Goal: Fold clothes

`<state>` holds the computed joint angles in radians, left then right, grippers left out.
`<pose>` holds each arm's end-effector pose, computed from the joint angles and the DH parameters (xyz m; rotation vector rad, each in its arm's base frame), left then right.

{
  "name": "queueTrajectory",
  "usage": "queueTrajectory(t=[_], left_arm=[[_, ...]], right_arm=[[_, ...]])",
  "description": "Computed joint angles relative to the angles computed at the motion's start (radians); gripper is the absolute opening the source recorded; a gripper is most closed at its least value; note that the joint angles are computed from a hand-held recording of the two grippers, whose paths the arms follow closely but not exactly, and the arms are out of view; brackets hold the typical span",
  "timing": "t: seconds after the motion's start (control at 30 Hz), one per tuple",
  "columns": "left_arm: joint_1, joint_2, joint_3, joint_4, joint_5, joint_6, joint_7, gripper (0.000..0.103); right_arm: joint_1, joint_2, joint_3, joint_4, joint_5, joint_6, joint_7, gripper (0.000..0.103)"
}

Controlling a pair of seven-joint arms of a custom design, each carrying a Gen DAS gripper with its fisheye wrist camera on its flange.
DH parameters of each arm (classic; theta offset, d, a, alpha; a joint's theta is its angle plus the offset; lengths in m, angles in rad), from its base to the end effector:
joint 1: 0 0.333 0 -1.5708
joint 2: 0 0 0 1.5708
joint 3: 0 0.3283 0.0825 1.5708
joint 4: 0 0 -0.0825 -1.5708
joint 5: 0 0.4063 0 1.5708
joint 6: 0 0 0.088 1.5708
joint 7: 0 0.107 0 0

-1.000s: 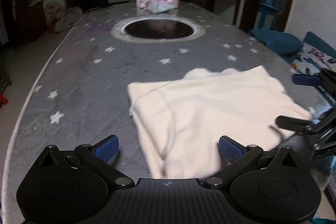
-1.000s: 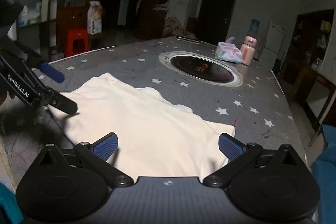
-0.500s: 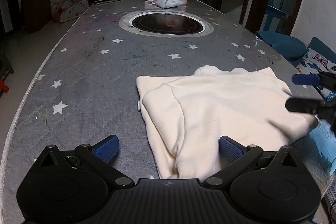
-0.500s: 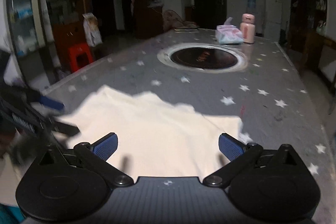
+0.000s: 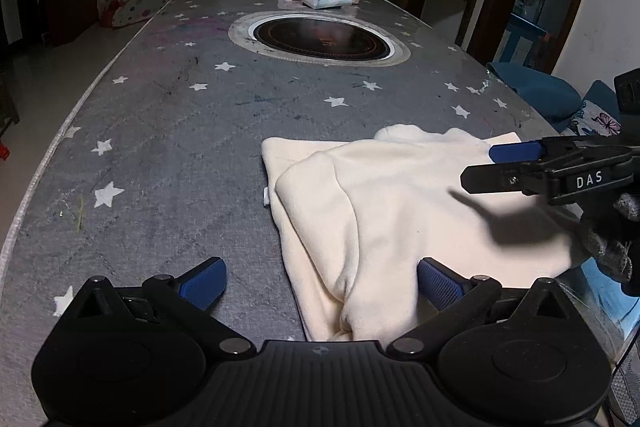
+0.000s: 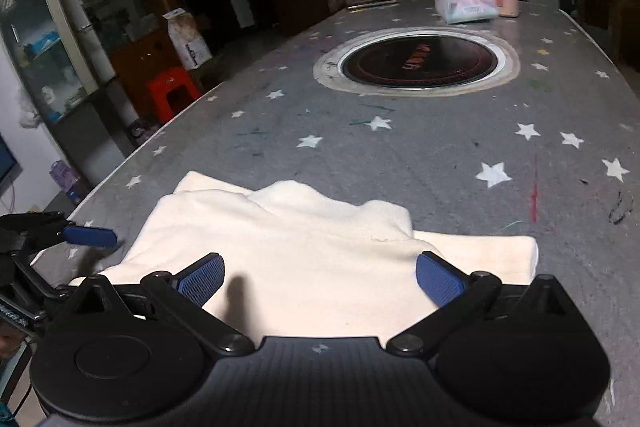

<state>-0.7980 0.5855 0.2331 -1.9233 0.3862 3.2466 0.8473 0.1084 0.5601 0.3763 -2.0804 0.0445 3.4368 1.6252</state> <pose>0.5516 -0.4140 0.2623 -1.5563 2.1749 -0.9507 0.5888 0.2813 0.2599 -1.8273 1.4307 -0.3216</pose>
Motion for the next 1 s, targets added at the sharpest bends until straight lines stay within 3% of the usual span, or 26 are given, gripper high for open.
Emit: queueTrajectory(t=[0.2, 0.37, 0.47, 0.6, 0.77, 0.87, 1.0], left_arm=[[-0.002, 0.004, 0.004, 0.016, 0.004, -0.006, 0.004, 0.103], [0.039, 0.007, -0.039, 0.027, 0.015, -0.027, -0.007, 0.103], [0.026, 0.004, -0.023, 0.018, 0.024, -0.010, -0.019, 0.103], [-0.062, 0.000, 0.072, -0.011, 0.002, 0.045, -0.029, 0.103], [-0.229, 0.012, 0.236, -0.049, -0.106, 0.091, 0.003, 0.103], [-0.306, 0.025, 0.306, -0.060, -0.180, 0.083, 0.019, 0.103], [-0.362, 0.032, 0.356, -0.058, -0.228, 0.028, 0.050, 0.103]], right_arm=[[-0.050, -0.004, 0.049, -0.007, -0.055, 0.019, 0.015, 0.103], [-0.011, 0.023, 0.013, 0.044, -0.036, -0.027, -0.005, 0.103], [0.003, 0.008, 0.005, 0.035, -0.016, -0.025, -0.022, 0.103], [-0.014, -0.003, 0.024, 0.010, -0.011, 0.021, -0.014, 0.103], [0.065, -0.040, -0.047, -0.043, 0.014, 0.118, 0.009, 0.103], [0.106, -0.061, -0.083, -0.078, 0.020, 0.170, 0.022, 0.103], [0.150, -0.085, -0.118, -0.120, 0.014, 0.205, 0.023, 0.103]])
